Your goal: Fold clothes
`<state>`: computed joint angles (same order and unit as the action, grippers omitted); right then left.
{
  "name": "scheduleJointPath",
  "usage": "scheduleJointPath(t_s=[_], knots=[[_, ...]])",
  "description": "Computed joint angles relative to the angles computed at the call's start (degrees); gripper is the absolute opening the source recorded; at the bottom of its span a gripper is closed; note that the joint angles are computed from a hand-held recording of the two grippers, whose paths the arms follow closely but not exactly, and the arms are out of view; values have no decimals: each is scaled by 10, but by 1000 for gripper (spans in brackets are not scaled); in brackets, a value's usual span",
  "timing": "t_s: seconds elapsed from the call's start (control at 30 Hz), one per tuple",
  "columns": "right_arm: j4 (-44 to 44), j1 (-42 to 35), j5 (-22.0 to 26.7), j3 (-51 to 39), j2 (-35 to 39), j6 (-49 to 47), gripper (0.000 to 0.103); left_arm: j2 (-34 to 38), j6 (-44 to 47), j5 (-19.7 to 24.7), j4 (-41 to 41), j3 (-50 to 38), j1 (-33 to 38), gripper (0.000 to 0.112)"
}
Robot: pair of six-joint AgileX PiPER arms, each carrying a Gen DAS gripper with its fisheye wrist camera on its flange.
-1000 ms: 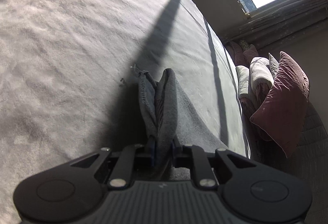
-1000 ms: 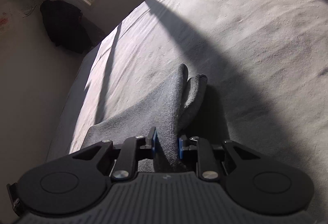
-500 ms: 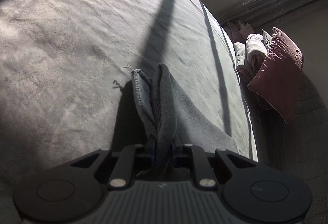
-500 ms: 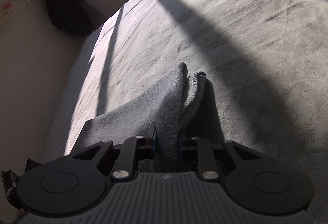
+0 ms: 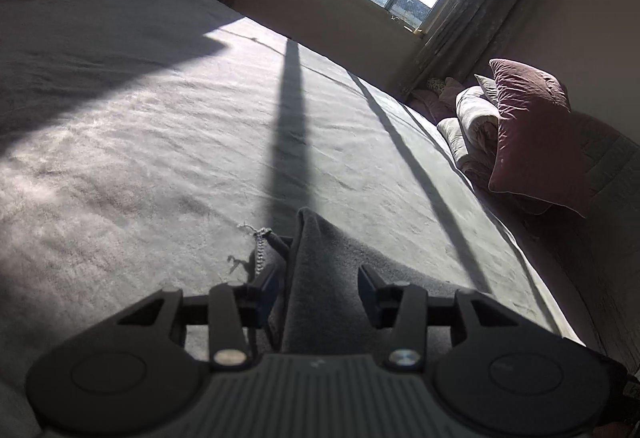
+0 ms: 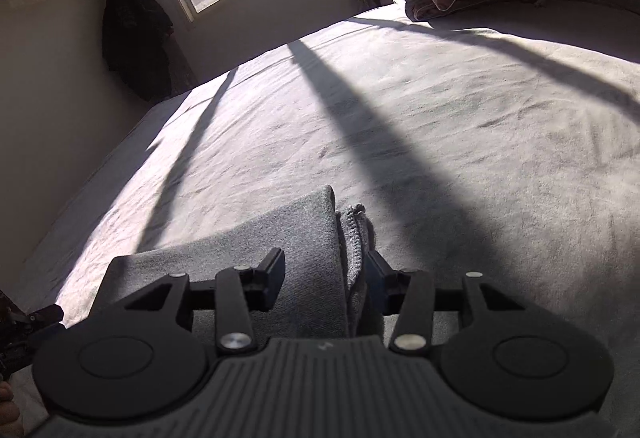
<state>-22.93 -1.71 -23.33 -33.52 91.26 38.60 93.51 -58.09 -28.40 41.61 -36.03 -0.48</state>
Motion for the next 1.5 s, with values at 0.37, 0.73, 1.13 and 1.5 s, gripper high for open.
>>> scheduleJointPath(t_s=[0.37,0.73,1.13,1.5], knots=[[318,124,-30,-109,142,-446,52,159,281,34,-252,-134,-102,46],[169,44,-46,-88,131,-282,59,123,21,68,31,-139,-5,61],[90,87,-54,-47,79,-185,60,96,-566,-27,491,-137,102,63],[-98,101,-36,-61,100,32,16,119,-416,-81,328,-75,94,23]])
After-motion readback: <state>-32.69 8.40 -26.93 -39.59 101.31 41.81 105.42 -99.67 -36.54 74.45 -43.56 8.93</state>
